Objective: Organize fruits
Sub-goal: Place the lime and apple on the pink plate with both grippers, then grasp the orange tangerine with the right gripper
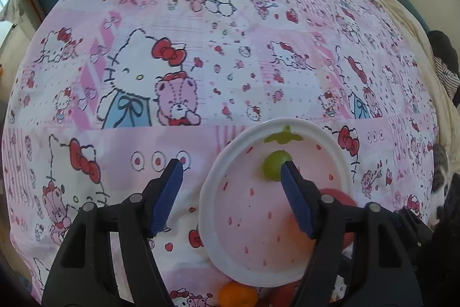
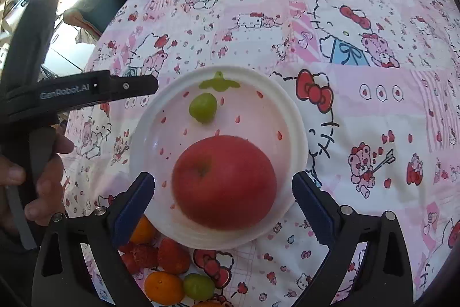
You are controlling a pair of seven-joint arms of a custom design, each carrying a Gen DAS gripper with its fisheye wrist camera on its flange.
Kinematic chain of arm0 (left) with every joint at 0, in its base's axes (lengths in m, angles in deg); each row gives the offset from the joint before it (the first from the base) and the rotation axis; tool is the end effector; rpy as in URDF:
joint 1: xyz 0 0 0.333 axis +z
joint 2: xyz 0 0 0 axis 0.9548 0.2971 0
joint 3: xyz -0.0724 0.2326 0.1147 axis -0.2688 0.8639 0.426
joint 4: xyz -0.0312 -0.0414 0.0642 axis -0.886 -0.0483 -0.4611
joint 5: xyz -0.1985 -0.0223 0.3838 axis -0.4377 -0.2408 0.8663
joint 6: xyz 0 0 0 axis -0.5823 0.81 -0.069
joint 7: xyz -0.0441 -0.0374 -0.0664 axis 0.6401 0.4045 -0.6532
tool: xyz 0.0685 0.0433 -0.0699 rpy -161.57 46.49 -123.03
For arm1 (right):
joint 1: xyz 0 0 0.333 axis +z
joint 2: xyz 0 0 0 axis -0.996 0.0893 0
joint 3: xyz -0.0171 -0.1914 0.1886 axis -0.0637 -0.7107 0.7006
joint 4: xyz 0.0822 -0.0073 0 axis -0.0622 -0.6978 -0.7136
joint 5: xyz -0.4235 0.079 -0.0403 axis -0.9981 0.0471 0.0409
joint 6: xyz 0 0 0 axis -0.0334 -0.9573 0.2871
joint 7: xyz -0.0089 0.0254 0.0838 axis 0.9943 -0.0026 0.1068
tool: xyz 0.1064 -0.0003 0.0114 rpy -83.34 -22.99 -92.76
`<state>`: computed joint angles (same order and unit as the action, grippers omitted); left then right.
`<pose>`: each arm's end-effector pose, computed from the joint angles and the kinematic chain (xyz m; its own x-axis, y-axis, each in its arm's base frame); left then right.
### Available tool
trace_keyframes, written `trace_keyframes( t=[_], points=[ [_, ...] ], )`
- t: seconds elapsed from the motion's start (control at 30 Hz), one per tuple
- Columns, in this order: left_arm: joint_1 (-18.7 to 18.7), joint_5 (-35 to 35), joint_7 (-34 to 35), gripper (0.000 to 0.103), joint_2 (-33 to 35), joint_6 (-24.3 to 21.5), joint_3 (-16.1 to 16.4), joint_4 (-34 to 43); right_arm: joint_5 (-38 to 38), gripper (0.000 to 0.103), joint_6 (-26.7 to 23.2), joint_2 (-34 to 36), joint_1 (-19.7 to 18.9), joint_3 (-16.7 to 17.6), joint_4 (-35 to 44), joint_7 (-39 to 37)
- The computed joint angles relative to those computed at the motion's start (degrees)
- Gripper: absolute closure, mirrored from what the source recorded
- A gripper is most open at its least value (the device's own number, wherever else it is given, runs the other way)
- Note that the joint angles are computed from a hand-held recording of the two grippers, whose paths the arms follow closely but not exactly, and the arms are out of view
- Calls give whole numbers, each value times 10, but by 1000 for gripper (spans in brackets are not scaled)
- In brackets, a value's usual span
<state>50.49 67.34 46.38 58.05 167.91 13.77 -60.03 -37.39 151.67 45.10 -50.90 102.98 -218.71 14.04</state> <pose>0.4332 -0.3547 0.3490 0.1325 -0.9697 0.2052 -0.9282 -0.1940 -0.3176 0.4092 0.4093 0.3275 0.3550 -0.8602 -0.3661 -0.9031 -0.2143 -0.3722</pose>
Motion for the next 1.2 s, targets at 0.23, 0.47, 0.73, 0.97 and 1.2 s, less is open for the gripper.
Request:
trace_keyframes(
  t=[0.23,0.47,0.73,0.97,1.2],
  points=[
    [-3,13,-27,36,-43,-11,-5,-32,-3,4,14,-48,4,0,-41,22],
    [-13,38,-55,36,-103,-40,-16,-62,-15,4,25,-106,6,0,-83,55],
    [-25,101,-106,25,-197,-67,-43,-119,-37,4,34,-171,12,3,-134,100],
    [-60,85,-109,23,-246,-81,-42,-151,-43,4,40,-228,19,7,-181,133],
    [-86,90,-160,23,-300,-104,-64,-184,-60,4,33,-293,20,22,-231,186]
  ],
)
